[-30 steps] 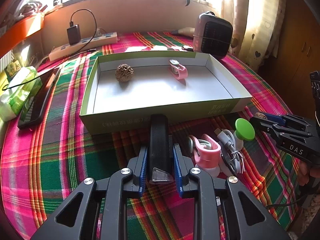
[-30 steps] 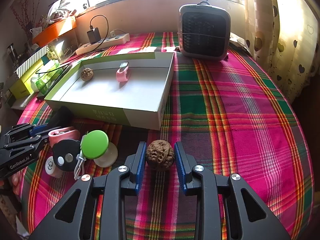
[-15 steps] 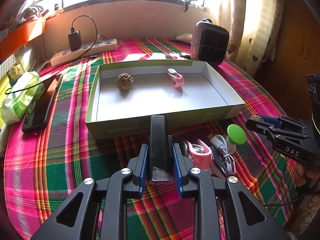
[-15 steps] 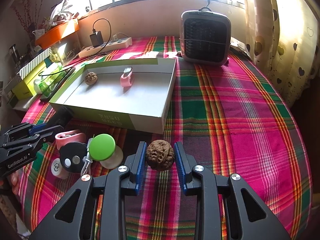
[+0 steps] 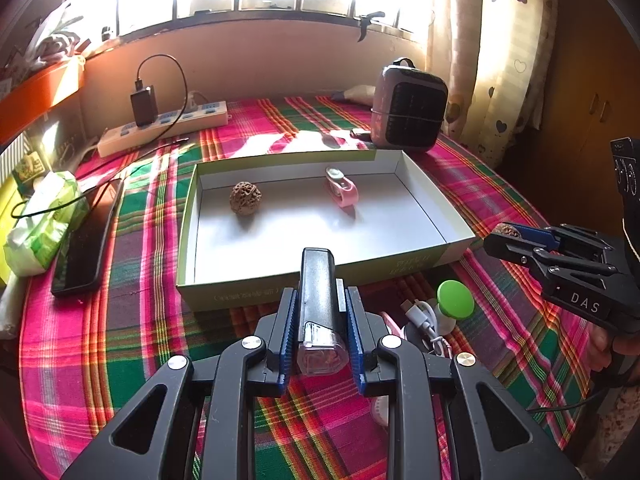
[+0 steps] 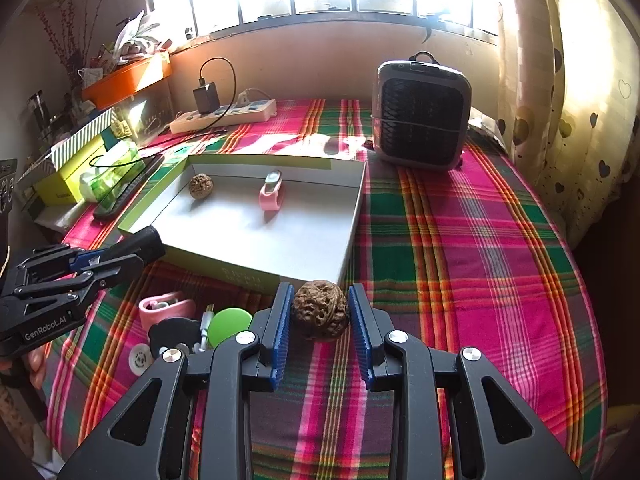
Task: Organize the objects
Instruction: 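Carry the black cylinder with the left gripper while the right carries the walnut into the box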
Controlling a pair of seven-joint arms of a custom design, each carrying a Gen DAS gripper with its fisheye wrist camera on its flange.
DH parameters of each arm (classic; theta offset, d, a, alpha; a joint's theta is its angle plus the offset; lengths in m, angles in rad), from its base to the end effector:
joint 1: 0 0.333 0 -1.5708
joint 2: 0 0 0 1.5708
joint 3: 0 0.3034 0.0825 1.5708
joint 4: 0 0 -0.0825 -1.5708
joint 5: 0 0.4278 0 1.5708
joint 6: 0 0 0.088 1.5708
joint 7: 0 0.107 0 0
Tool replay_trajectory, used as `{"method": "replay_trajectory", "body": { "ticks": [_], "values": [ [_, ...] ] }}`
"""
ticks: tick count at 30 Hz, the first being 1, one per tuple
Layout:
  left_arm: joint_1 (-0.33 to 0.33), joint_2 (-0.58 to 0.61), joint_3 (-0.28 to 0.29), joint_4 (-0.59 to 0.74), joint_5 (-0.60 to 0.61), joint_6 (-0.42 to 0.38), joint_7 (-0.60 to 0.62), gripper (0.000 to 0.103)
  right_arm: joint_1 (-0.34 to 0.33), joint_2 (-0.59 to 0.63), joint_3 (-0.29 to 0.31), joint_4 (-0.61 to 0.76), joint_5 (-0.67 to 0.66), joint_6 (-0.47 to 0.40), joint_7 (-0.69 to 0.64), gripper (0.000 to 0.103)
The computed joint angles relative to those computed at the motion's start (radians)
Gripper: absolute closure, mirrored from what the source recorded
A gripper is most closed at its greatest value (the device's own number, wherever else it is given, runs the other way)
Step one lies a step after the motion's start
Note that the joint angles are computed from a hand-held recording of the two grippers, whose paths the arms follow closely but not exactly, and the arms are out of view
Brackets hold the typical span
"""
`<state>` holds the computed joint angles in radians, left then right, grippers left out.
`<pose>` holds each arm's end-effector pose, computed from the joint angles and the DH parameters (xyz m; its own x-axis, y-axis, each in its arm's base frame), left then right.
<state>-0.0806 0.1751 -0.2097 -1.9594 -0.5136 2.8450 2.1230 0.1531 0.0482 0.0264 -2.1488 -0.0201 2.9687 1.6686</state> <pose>0.6531 -0.1621 0.4306 -0.4131 -0.9050 0.1014 -0.6857 0.2358 -0.6887 0.6193 0.1136 0.4329 0.1206 -0.9913 -0.0531 -0.7169 -0.0500 -0.6954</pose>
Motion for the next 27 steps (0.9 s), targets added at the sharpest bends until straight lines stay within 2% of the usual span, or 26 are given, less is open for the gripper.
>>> {"method": "replay_trajectory", "body": {
  "ticks": [8,10,16,27],
  "values": [
    [0.009,0.011,-0.009,0.02,-0.03,-0.002,0.026,0.082,0.0,0.029,0.007,0.044,-0.01,-0.006,-0.003,0.073],
    [0.001,0.01,0.0,0.019,-0.008,-0.005,0.001,0.082,-0.002,0.032,0.01,0.048,-0.003,-0.008,-0.009,0.073],
    [0.017,-0.003,-0.018,0.016,-0.094,0.001,0.073,0.082,-0.008,0.053,0.022,0.075,0.031,-0.021,-0.043,0.073],
    [0.015,0.059,-0.015,0.105,-0.061,-0.008,0.048,0.082,-0.009,0.101,0.017,0.146,-0.004,-0.05,-0.019,0.073]
  ]
}}
